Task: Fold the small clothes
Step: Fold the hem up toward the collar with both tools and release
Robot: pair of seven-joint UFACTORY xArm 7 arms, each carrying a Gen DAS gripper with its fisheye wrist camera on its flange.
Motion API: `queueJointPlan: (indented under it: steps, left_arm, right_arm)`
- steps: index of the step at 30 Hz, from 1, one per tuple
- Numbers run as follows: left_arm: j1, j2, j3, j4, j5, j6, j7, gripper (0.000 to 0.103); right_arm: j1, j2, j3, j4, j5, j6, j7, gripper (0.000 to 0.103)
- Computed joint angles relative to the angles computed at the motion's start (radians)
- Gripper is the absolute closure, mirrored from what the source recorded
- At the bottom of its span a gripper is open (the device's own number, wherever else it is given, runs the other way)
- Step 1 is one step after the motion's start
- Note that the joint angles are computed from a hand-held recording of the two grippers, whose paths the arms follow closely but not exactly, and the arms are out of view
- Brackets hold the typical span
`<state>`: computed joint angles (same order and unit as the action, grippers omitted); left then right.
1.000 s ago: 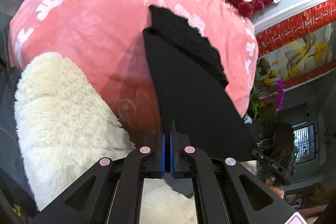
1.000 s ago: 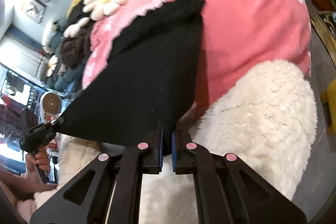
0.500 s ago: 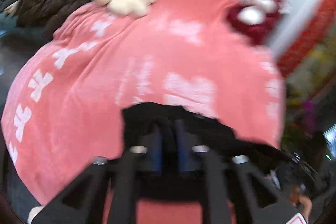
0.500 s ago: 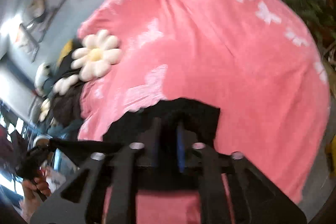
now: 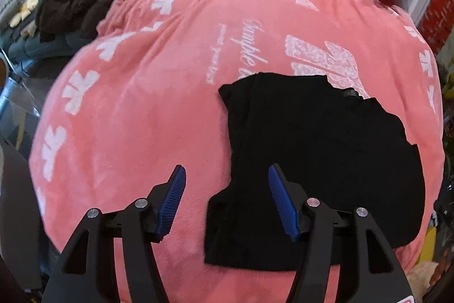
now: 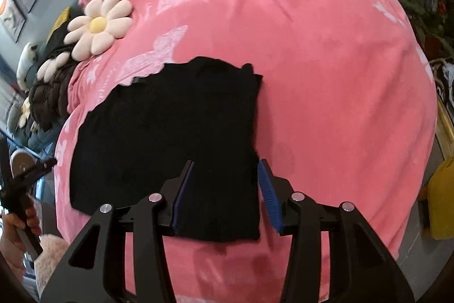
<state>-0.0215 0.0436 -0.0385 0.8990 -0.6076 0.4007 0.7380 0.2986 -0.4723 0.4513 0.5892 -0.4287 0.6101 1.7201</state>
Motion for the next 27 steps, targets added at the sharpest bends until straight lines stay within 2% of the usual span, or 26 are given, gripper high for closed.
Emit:
queueJointPlan:
  steps: [2, 4, 6, 9, 13, 15, 18, 20, 22, 23, 24, 25, 26, 27]
  left_arm:
    - [-0.004, 0.04, -0.002, 0.042, 0.021, 0.0, -0.049, 0.042]
    - [0.0, 0.084, -0.011, 0.093, 0.025, 0.006, -0.08, 0.036]
    - [0.015, 0.139, -0.026, 0.166, 0.011, 0.043, -0.102, 0.035]
    - [0.028, 0.218, -0.04, 0.26, 0.043, 0.063, -0.172, 0.035]
    - [0.04, 0.312, -0.061, 0.37, 0.084, 0.116, -0.256, 0.035]
    - [0.058, 0.321, -0.092, 0.38, 0.061, 0.106, -0.243, 0.035]
    - [0.083, 0.316, -0.153, 0.368, -0.016, 0.062, -0.139, 0.035]
    - [0.054, 0.336, -0.141, 0.392, 0.026, 0.082, -0.154, 0.035]
    - [0.016, 0.37, -0.118, 0.424, 0.101, 0.106, -0.2, 0.036]
    - [0.0, 0.386, -0.109, 0.435, 0.138, 0.106, -0.216, 0.04]
    - [0.0, 0.394, -0.113, 0.439, 0.151, 0.103, -0.217, 0.067]
    - [0.012, 0.399, -0.127, 0.443, 0.146, 0.109, -0.198, 0.088]
    - [0.041, 0.39, -0.155, 0.438, 0.108, 0.117, -0.163, 0.096]
    - [0.055, 0.377, -0.169, 0.425, 0.079, 0.109, -0.14, 0.097]
  right_arm:
    - [-0.03, 0.022, -0.027, -0.006, -0.008, -0.043, 0.001, 0.059]
    - [-0.058, 0.058, -0.059, 0.0, -0.016, -0.079, -0.022, 0.059]
    - [-0.083, 0.093, -0.07, 0.024, -0.031, -0.072, -0.032, 0.059]
    - [-0.111, 0.154, -0.094, 0.051, -0.065, -0.094, -0.041, 0.059]
    - [-0.115, 0.239, -0.134, 0.098, -0.098, -0.103, -0.064, 0.059]
    - [-0.105, 0.261, -0.153, 0.109, -0.106, -0.115, -0.066, 0.059]
    - [-0.096, 0.289, -0.174, 0.119, -0.126, -0.138, -0.063, 0.059]
    - [-0.087, 0.312, -0.183, 0.133, -0.141, -0.143, -0.072, 0.06]
    - [-0.074, 0.333, -0.193, 0.148, -0.143, -0.137, -0.092, 0.066]
    - [-0.068, 0.338, -0.196, 0.154, -0.151, -0.13, -0.088, 0.069]
    - [-0.063, 0.339, -0.197, 0.157, -0.163, -0.128, -0.078, 0.072]
    - [-0.058, 0.335, -0.2, 0.156, -0.172, -0.132, -0.075, 0.084]
    - [-0.055, 0.333, -0.2, 0.16, -0.181, -0.123, -0.072, 0.099]
    - [-0.052, 0.325, -0.193, 0.168, -0.208, -0.097, -0.057, 0.101]
